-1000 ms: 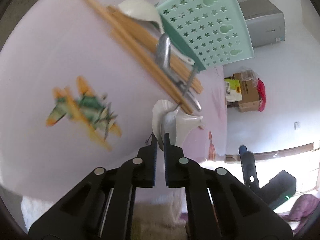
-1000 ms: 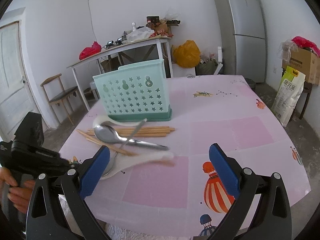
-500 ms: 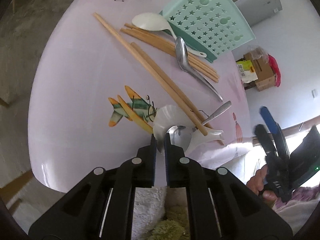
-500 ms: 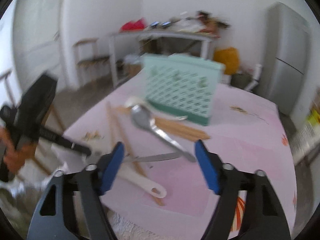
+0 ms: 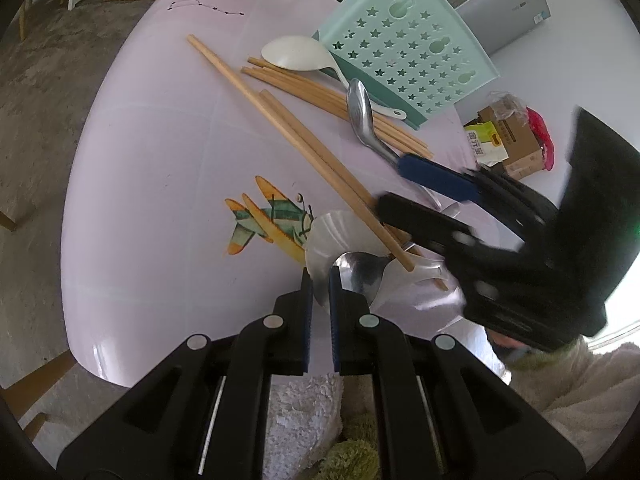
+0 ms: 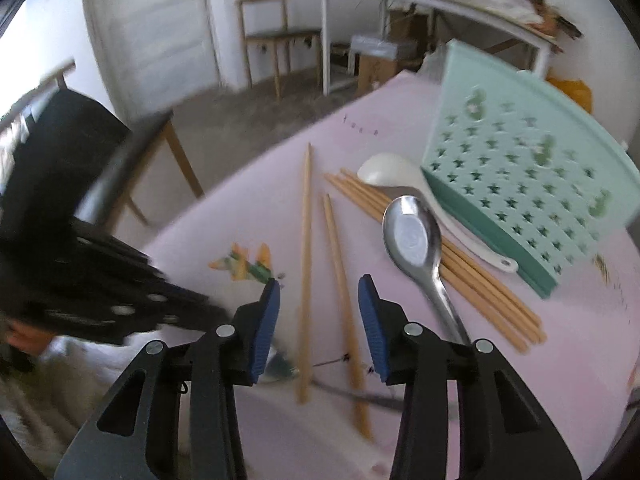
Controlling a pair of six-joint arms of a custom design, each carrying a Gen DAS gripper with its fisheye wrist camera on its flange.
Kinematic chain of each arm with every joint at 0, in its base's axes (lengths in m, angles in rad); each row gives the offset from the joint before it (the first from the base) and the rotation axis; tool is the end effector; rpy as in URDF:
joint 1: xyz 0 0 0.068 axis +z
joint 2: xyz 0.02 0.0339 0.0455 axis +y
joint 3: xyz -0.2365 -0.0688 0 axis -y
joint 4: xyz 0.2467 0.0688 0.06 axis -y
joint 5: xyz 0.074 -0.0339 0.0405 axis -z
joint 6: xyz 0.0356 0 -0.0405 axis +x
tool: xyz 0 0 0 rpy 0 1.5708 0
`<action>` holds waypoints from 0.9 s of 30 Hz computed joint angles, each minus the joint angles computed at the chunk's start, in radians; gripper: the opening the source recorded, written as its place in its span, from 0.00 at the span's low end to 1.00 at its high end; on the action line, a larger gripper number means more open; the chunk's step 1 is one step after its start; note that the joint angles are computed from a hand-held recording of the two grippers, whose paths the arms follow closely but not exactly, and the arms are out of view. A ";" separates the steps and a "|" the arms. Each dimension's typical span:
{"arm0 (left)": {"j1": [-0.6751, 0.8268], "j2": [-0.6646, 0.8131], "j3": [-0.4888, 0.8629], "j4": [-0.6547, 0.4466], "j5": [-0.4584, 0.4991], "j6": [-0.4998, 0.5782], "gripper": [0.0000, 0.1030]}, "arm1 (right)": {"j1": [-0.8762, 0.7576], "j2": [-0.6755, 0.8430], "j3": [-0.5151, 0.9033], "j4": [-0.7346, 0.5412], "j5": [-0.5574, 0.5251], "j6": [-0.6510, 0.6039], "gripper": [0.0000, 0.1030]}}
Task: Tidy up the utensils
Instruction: 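Grasp the metal spoon handle with the right tool while the left tool holds the white spoon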
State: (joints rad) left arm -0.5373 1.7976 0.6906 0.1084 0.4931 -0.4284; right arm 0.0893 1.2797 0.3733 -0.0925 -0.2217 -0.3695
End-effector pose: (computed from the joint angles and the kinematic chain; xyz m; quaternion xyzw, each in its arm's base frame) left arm 0.2442 -0.1651 0.0616 0.1194 0.9252 -0.3344 0.1337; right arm 0.2088 0.0266 0.0914 -0.2472 0.9214 0.0659 0.2924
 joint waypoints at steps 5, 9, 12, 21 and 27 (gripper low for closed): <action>0.013 -0.001 -0.025 0.037 0.014 -0.005 0.06 | 0.010 0.112 0.063 0.046 0.116 -0.044 0.35; 0.022 0.007 -0.028 0.054 0.022 -0.002 0.06 | -0.077 0.120 0.107 0.015 0.115 -0.076 0.35; 0.025 -0.002 -0.035 0.054 0.016 0.006 0.06 | -0.124 0.037 0.089 -0.021 0.098 -0.108 0.35; 0.022 -0.014 -0.032 0.039 -0.005 0.037 0.06 | -0.094 -0.223 -0.003 -0.276 0.003 -0.385 0.35; 0.024 -0.015 -0.040 0.045 -0.004 0.043 0.06 | -0.046 -0.150 0.051 -0.264 -0.063 -0.291 0.35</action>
